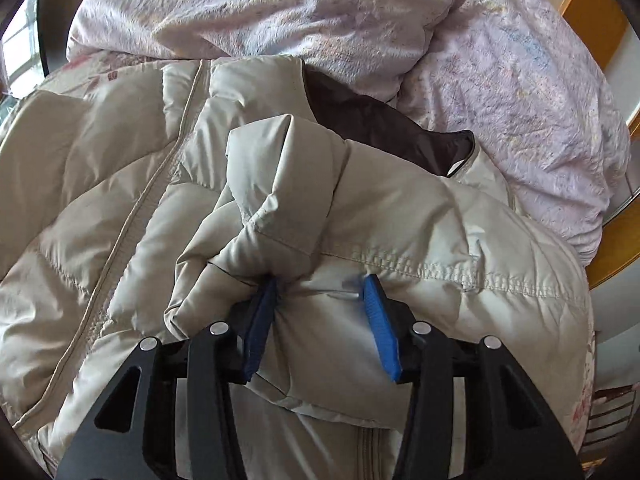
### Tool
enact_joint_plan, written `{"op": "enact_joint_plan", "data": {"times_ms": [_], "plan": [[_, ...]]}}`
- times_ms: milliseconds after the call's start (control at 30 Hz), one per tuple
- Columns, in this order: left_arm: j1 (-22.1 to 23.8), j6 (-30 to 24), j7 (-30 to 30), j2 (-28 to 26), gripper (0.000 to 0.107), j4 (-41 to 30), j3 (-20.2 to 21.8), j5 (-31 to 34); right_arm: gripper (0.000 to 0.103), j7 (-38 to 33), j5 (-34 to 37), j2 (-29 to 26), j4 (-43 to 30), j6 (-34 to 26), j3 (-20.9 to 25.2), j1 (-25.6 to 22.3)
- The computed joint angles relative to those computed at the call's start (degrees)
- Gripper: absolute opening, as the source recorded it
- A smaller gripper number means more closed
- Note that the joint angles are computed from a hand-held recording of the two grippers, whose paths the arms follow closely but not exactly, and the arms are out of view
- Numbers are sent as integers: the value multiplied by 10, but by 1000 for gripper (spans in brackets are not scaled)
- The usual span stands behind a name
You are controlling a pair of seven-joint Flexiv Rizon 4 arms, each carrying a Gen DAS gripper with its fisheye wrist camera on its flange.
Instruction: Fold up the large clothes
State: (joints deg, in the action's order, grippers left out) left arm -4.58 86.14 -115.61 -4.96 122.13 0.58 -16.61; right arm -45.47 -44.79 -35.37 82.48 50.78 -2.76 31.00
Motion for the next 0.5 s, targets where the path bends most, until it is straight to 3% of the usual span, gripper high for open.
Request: {"op": "enact_joint_plan", "data": {"times_ms": [200,400,500], "plan": [[-1,-9,-65,11,101,9,21,53,44,22,-25,4,14,9,-8,5],[10,26,13,17,101,50,-15,-101,45,-27,104,4,10,66,45,-52],[7,17,-4,13,101,42,-6,-85,45,-27,115,6,19,87,36,-48]]}}
